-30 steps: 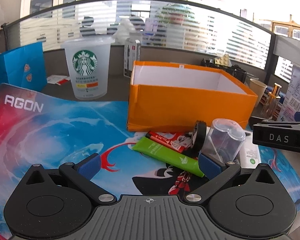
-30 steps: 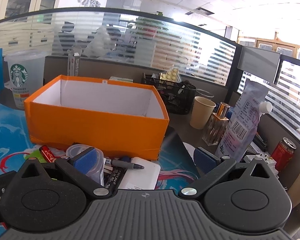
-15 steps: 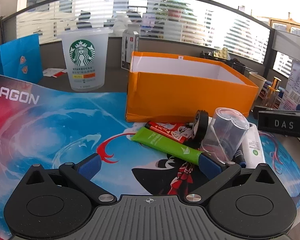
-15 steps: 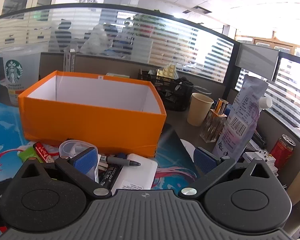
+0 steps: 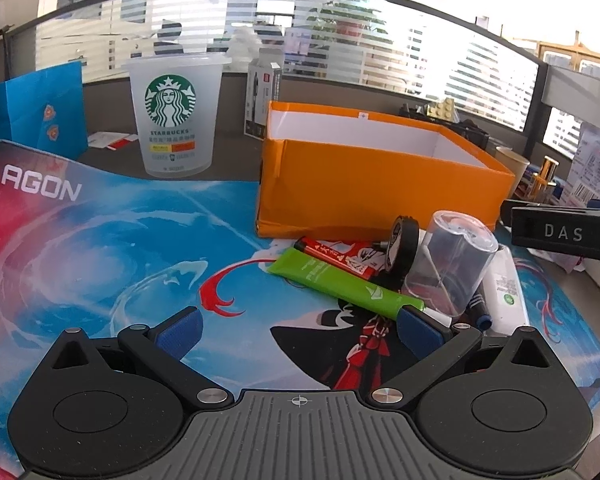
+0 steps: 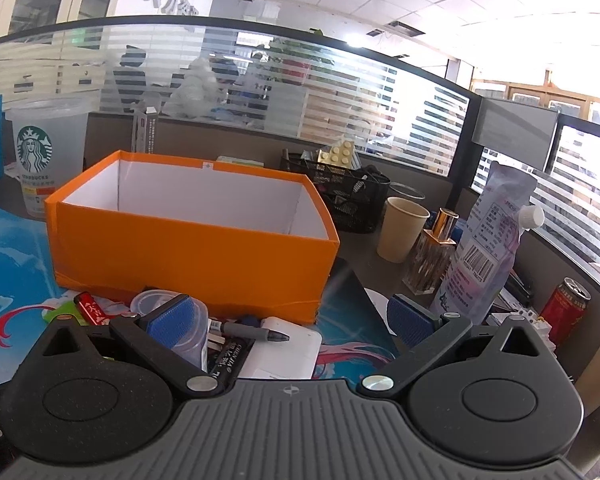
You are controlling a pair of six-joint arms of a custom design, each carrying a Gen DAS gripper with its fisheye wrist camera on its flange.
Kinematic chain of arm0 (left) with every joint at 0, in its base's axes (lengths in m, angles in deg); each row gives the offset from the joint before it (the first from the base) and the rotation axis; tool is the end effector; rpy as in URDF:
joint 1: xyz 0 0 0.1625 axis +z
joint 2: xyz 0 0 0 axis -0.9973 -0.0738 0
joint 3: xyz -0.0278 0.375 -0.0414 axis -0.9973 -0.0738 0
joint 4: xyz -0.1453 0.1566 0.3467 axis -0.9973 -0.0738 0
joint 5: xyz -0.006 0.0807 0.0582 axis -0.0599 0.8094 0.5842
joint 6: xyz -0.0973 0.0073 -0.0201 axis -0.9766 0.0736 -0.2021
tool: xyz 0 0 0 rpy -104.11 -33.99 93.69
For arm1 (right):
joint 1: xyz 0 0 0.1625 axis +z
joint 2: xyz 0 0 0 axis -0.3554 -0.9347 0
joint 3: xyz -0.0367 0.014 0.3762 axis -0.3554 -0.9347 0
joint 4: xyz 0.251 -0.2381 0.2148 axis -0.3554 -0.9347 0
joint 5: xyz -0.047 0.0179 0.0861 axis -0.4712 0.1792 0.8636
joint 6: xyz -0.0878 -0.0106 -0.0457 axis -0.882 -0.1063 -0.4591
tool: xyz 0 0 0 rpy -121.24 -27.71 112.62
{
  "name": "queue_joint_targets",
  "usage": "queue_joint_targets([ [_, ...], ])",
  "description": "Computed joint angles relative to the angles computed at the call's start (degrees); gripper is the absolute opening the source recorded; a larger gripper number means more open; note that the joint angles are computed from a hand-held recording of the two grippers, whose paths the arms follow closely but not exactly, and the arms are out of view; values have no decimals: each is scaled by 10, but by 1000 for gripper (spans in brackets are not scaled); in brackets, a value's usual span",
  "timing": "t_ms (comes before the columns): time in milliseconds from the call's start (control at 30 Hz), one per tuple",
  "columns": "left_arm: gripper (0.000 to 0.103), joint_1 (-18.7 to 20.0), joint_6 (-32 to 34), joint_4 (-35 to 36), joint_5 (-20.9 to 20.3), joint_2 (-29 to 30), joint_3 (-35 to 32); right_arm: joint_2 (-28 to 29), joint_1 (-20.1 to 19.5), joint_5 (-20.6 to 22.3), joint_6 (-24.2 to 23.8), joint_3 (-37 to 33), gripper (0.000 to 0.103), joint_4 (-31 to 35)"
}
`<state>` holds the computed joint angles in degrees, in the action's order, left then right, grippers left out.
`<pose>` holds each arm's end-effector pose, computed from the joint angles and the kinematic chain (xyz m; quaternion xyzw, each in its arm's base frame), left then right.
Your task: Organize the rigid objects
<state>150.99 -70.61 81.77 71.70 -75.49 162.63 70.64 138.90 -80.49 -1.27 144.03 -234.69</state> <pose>-0.0319 -0.5159 0.2367 0.2408 0.8543 -0.3892 0.2465 0.3181 -0.4885 -0.0199 0.1697 -0.7217 0.5012 0.4463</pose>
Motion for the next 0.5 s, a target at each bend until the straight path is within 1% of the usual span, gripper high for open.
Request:
queue_joint_targets([
  [200,103,9,-12,8,31,-13,2,3,2,12,-4,-2,103,3],
  [300,103,10,-18,6,35,-24,9,7,4,13,-12,-7,103,-1],
  [400,103,10,-12,-12,34,-39,25,11,8,12,-23,-13,103,-7],
  [500,103,9,-17,-18,24,-43,28,21,11,7,-51,-27,103,-24],
])
